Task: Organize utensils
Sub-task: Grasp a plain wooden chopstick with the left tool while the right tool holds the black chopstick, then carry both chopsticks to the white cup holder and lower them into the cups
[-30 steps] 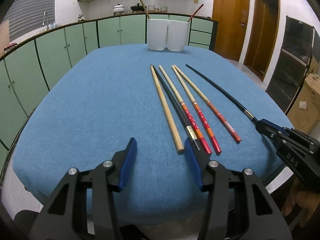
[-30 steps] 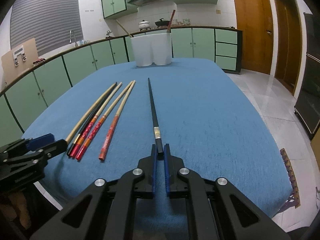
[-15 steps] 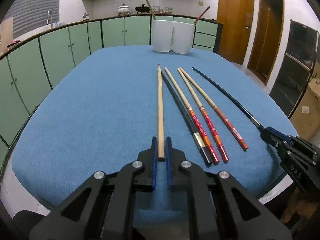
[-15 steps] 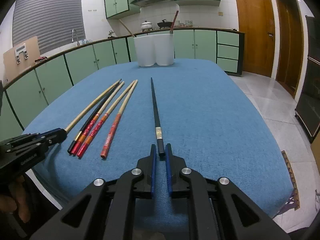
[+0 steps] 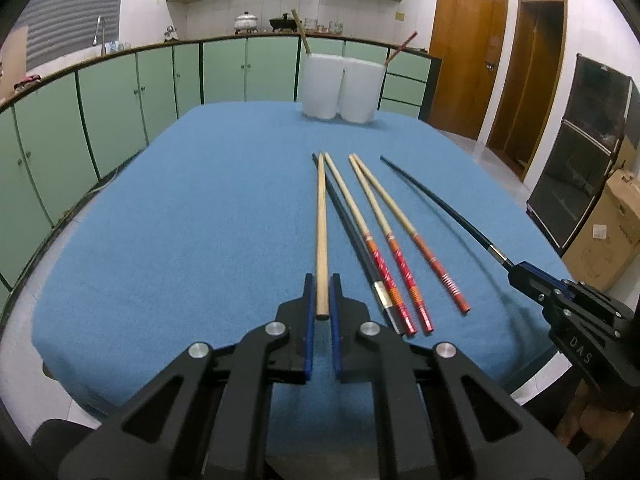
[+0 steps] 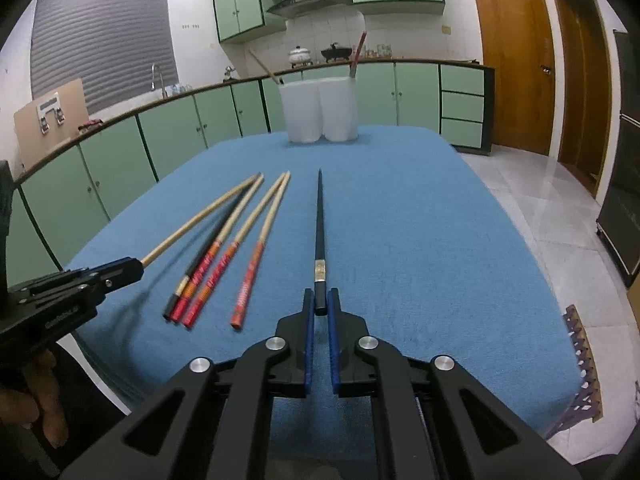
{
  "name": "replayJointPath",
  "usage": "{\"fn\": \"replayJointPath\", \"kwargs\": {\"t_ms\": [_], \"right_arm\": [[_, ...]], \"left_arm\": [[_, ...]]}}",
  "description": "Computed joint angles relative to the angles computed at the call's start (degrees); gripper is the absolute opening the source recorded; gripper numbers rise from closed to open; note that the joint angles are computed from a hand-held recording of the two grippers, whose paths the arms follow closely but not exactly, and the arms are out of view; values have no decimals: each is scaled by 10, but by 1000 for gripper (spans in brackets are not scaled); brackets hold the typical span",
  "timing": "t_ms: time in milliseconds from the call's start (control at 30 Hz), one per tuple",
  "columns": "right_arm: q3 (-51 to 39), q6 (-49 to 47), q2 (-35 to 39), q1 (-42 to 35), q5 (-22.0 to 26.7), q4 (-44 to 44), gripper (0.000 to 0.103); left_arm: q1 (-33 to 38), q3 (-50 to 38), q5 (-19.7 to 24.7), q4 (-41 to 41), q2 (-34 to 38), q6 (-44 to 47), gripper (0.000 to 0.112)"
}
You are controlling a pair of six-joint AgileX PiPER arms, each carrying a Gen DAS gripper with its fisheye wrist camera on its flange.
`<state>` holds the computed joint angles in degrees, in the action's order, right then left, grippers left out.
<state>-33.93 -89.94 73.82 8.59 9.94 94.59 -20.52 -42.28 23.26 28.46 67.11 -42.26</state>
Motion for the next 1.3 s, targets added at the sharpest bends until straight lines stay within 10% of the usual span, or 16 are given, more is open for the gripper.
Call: {"fn": "replayJointPath", "kwargs": {"t_ms": [567,1300], "right_arm": [[-110,485,-113,-31,87,-481,6],[-591,664,160,3,338,-736,7]], "left_arm": [[43,-134,130,-120,-109,159,6],[236,-487,294,-467,141,525,6]]}}
